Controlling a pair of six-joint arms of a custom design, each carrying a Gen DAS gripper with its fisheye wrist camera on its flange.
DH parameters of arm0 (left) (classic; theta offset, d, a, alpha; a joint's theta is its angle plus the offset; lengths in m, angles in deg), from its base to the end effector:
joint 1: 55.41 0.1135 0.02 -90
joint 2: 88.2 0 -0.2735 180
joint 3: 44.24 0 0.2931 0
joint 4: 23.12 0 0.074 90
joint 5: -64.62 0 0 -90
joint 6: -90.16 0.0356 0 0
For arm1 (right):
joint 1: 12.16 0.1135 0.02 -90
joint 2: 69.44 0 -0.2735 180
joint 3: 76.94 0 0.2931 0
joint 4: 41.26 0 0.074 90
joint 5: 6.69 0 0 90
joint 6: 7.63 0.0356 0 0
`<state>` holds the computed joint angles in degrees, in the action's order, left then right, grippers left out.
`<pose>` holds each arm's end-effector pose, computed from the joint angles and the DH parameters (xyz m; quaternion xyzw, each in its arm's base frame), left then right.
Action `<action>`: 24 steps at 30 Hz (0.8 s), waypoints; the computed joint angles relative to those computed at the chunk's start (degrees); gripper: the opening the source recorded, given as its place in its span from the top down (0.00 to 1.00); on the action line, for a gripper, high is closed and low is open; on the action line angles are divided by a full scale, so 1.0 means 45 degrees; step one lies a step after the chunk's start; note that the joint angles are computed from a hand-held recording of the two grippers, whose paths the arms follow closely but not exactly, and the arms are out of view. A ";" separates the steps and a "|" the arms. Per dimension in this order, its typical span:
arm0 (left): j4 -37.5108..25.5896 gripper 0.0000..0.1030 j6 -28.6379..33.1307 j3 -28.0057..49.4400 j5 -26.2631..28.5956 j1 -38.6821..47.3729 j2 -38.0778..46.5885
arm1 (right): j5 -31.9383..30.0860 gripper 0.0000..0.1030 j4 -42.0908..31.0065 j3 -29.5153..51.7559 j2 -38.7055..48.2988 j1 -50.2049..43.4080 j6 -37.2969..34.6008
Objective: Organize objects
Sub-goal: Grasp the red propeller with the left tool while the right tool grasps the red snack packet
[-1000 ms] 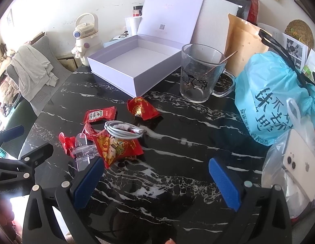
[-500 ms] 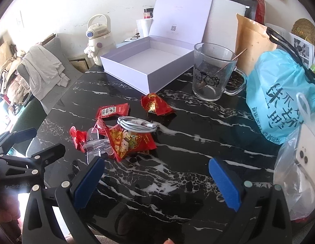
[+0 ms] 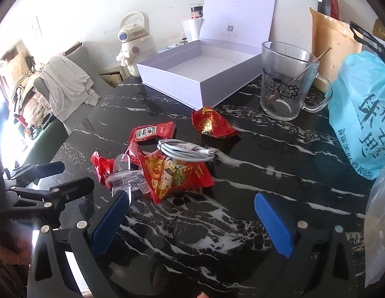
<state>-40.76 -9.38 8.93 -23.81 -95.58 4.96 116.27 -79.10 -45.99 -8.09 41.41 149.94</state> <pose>0.2426 -0.2061 0.1057 0.2573 0.9252 -0.1291 0.2474 0.1226 0.1335 0.1087 0.1679 0.9281 0.0208 0.3316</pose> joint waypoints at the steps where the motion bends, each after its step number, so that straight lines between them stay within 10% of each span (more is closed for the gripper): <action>1: 0.0114 0.06 0.0023 0.0020 0.0178 0.0090 0.0110 | -0.0097 0.02 0.0332 -0.0096 0.0038 -0.0173 -0.0219; 14: 0.0530 0.25 0.0588 0.0825 0.1122 0.0289 0.1608 | -0.1516 0.09 0.3981 -0.1046 0.0735 -0.2162 -0.2554; 24: 0.0655 0.46 0.0826 0.1264 0.2029 0.0621 0.2230 | -0.2725 0.32 0.5629 -0.1298 0.1379 -0.3010 -0.3560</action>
